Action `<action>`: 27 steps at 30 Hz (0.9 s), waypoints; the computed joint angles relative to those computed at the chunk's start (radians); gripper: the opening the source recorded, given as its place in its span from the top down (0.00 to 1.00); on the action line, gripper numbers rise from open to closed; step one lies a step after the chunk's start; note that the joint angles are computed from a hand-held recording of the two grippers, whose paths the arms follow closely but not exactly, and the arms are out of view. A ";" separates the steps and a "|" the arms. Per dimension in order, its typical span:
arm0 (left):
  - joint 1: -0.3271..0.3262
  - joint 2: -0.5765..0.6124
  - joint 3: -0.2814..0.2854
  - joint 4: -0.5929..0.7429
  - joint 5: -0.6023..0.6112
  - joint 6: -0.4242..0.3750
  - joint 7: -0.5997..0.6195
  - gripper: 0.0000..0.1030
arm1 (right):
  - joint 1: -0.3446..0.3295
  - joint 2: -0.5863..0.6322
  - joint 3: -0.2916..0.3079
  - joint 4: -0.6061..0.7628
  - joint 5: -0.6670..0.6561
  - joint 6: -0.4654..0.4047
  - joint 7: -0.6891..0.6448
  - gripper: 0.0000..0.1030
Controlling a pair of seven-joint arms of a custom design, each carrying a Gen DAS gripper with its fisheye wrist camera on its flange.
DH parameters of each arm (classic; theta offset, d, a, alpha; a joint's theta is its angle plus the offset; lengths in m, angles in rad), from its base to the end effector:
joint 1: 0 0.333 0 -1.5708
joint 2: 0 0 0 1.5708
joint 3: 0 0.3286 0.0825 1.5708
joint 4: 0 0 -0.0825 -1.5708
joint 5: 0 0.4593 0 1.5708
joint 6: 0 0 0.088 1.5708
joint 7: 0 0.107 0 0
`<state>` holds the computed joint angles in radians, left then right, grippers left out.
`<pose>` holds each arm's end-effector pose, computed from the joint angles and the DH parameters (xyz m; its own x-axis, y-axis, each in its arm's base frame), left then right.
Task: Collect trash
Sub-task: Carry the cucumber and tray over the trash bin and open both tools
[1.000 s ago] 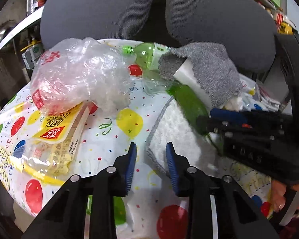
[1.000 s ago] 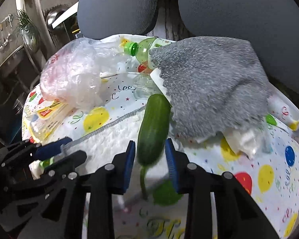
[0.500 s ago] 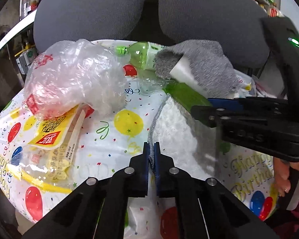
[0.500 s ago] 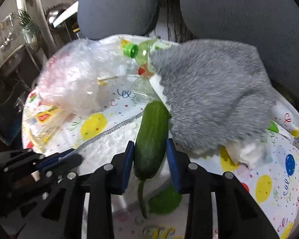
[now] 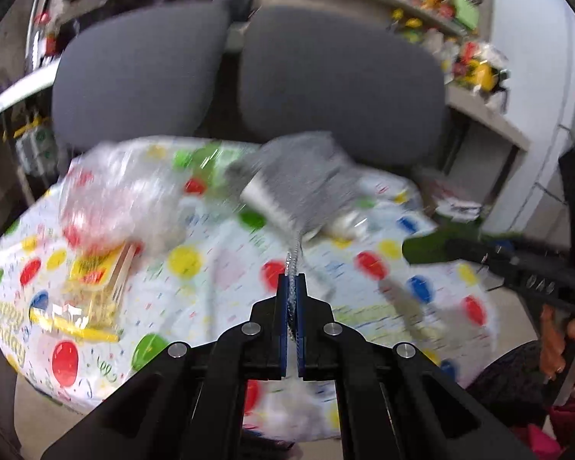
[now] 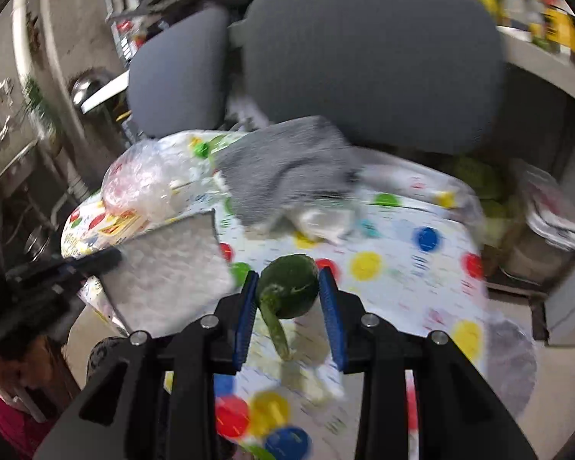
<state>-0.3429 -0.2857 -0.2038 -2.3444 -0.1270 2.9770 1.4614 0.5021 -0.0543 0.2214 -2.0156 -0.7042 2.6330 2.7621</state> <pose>0.4882 -0.2947 0.5305 -0.3956 -0.9076 0.1407 -0.6097 0.1449 -0.7793 0.4783 0.4467 0.5315 0.1140 -0.9793 -0.1674 -0.6919 0.0426 -0.7207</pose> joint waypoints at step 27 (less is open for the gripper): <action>-0.395 0.740 -0.029 0.893 -0.005 -0.278 0.276 0.97 | -0.284 -0.757 0.063 -0.711 0.242 -0.168 0.196 0.69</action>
<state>-0.7377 0.4545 -0.2328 -1.4513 -0.1324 2.6994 1.7372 0.2185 -0.8111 0.2848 -2.7266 -0.4621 2.4648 2.9581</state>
